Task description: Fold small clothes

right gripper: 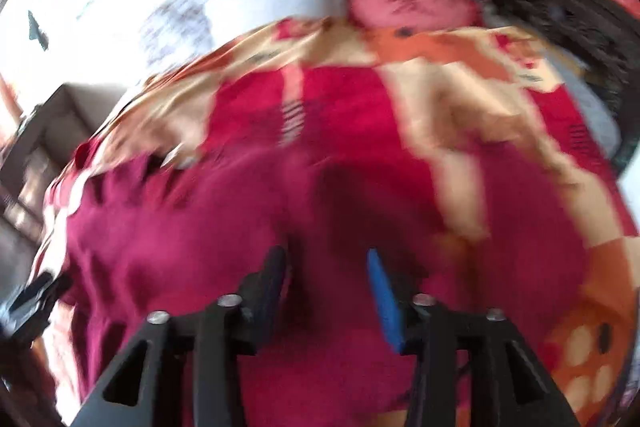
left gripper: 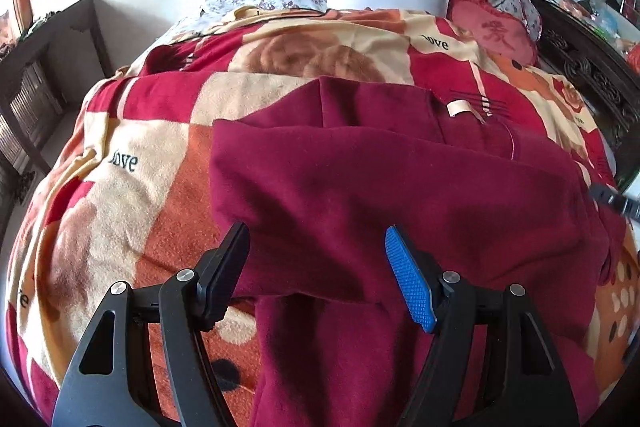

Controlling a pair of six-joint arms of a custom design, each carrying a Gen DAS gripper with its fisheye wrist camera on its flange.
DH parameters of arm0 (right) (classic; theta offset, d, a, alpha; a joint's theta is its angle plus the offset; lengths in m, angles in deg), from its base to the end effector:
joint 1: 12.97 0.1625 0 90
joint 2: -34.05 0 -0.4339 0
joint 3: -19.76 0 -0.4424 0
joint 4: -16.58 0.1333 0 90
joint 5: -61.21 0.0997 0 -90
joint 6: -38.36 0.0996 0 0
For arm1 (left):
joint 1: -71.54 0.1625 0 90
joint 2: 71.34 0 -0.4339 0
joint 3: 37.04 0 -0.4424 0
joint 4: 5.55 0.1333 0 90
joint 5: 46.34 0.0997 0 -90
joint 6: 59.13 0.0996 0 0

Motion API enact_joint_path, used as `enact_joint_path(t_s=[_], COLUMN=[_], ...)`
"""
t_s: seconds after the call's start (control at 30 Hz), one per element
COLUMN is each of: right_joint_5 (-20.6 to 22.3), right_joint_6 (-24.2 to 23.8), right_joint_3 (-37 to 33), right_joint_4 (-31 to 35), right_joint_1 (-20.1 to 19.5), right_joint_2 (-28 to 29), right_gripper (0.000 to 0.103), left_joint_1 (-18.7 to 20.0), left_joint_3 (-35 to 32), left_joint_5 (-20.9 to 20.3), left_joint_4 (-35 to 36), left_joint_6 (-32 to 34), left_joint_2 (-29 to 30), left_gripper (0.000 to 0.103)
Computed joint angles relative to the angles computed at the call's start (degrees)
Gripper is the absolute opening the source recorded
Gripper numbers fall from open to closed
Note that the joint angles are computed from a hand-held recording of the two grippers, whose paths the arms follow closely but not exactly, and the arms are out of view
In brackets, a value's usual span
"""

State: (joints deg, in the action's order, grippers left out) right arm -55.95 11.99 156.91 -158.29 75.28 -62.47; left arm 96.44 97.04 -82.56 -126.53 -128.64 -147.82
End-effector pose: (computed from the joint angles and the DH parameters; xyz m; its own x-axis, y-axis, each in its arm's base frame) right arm 0.0750 -0.4222 0.3116 -0.7978 -0.0085 0.6029 -0.3711 0.7950 -0.4798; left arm -0.2740 -0.3627 0.1136 -0.7319 -0.1117 -0.6722 0.3579 0.7764 -0.5188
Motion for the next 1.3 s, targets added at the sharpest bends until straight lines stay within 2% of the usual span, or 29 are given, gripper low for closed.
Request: enact_joint_path(t_s=[0.1,0.2,0.27,0.4,0.47,0.5,0.57,0.63,0.7,0.87,0.93,1.07,1.13,1.3], right_joint_5=[-4.4,-6.8,-6.5,-8.5,-6.3,-4.7,-4.8,-1.9,-1.6,4.1,3.7,-1.1,-4.2,0.2], right_joint_6=[-0.2,1.7,2.8,1.0,0.2,-0.1,-1.4,-1.1,-1.6,-1.5,-1.4,-1.0,-0.1,-1.6], right_joint_3=[-3.3,-7.5,-9.5,-11.8,-11.4,-11.0,-10.5,-9.8,-8.8,-4.8,-3.6,-1.6,-0.8,1.4], right_joint_4=[-1.3,3.0,5.2,4.7,4.3,4.2,3.5,6.0,5.9,8.3,8.8,10.8,13.9,27.0], right_joint_1=[-1.7,-3.5,-4.7,-6.0,-7.3,-8.0,-8.5,-10.0,-10.6,-13.1,-13.4,-14.6,-15.8,-19.4], right_joint_2=[1.0,2.7,4.0,8.2,7.8,7.1,6.1,2.8,0.1,-11.8,-15.0,-20.0,-22.4,-33.8], right_gripper=[0.048,0.052,0.052,0.056,0.056,0.052,0.015,0.006,0.005,0.004,0.004,0.004,0.004,0.004], left_joint_1=[0.5,0.9,1.0,0.9,1.0,0.9,0.8,1.0,1.1,0.3,0.2,-0.4,-0.9,-1.4], left_joint_3=[0.4,0.2,-0.1,-0.2,-0.1,0.0,0.4,0.6,0.9,1.3,1.1,1.0,1.0,0.7], left_joint_5=[-0.8,-1.5,-1.8,-2.0,-2.0,-1.9,-1.5,-1.5,-1.9,-1.9,-2.1,-2.7,-3.0,-2.9], left_joint_4=[-2.5,-3.4,-3.3,-2.6,-2.3,-2.0,-1.4,-0.9,-0.8,0.0,0.3,-0.5,-0.4,1.3], left_joint_6=[0.4,0.8,1.2,1.5,1.5,1.3,0.6,-0.2,-0.9,-2.2,-2.5,-2.3,-2.0,-2.5], left_joint_2=[0.3,1.1,1.8,2.1,1.9,1.6,1.0,0.4,-0.2,-0.9,-0.7,-0.5,-0.3,0.0], left_gripper=[0.071,0.071,0.071,0.071,0.071,0.071,0.071,0.071,0.071,0.071,0.071,0.071,0.071,0.071])
